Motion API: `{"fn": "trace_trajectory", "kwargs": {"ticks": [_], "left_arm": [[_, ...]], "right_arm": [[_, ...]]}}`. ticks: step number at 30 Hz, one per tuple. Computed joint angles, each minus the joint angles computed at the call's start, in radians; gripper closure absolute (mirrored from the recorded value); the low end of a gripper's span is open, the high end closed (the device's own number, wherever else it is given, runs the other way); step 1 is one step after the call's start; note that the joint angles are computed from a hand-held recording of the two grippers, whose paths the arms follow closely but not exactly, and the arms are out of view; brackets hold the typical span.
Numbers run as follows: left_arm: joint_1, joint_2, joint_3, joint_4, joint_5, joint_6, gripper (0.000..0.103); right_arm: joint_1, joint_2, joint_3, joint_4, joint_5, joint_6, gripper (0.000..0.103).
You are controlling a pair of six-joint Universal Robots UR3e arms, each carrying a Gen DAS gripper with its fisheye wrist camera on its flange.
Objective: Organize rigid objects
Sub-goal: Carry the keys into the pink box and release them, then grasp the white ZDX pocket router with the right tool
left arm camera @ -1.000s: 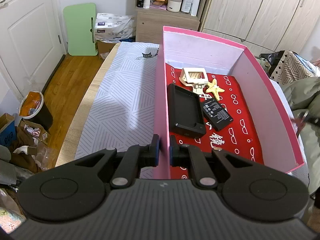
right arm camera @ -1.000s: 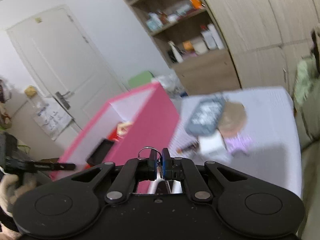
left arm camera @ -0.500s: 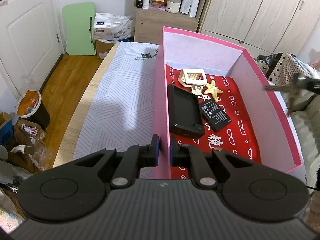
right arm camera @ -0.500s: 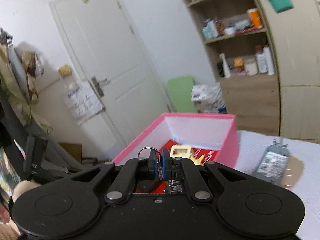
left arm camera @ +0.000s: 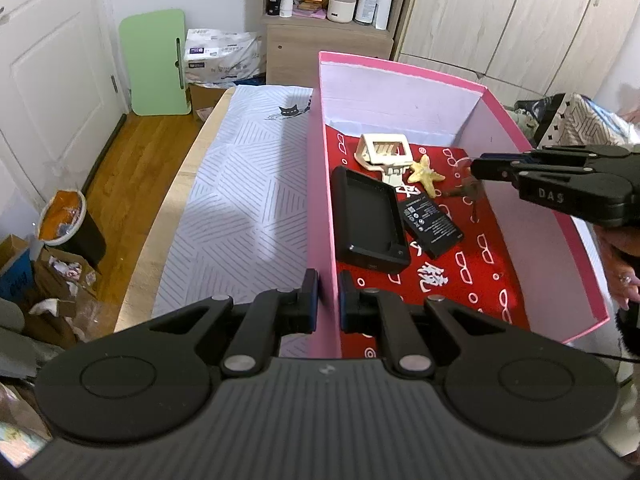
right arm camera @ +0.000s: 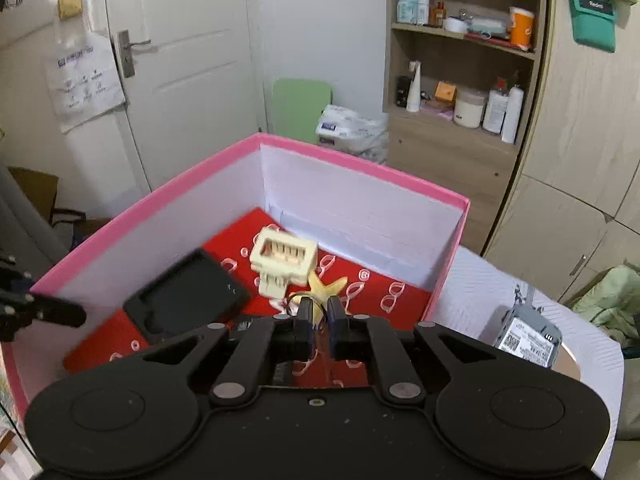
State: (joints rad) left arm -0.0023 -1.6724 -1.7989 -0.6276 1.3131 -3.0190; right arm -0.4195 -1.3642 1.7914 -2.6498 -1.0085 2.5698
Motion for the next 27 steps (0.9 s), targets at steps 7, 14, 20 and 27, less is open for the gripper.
{"fn": "trace_trajectory", "kwargs": {"ticks": [7,14,20,27], "left_arm": [[0.011,0.011,-0.023,0.018,-0.015,0.015,0.094],[0.021,0.013,-0.031,0.023,-0.030,0.022,0.093],[0.023,0.014,-0.032,0.023,-0.034,0.022,0.093],[0.016,0.009,-0.032,0.034,-0.027,0.026,0.093]], "right_arm": [[-0.164,-0.149,0.045,0.189,0.211,-0.021,0.088],[-0.362,-0.360,0.169,0.419,0.332,-0.190,0.079],[-0.512,-0.498,0.284,0.610,0.340,-0.373,0.075],[-0.616,-0.548,0.410,0.741,0.319,-0.550,0.066]]}}
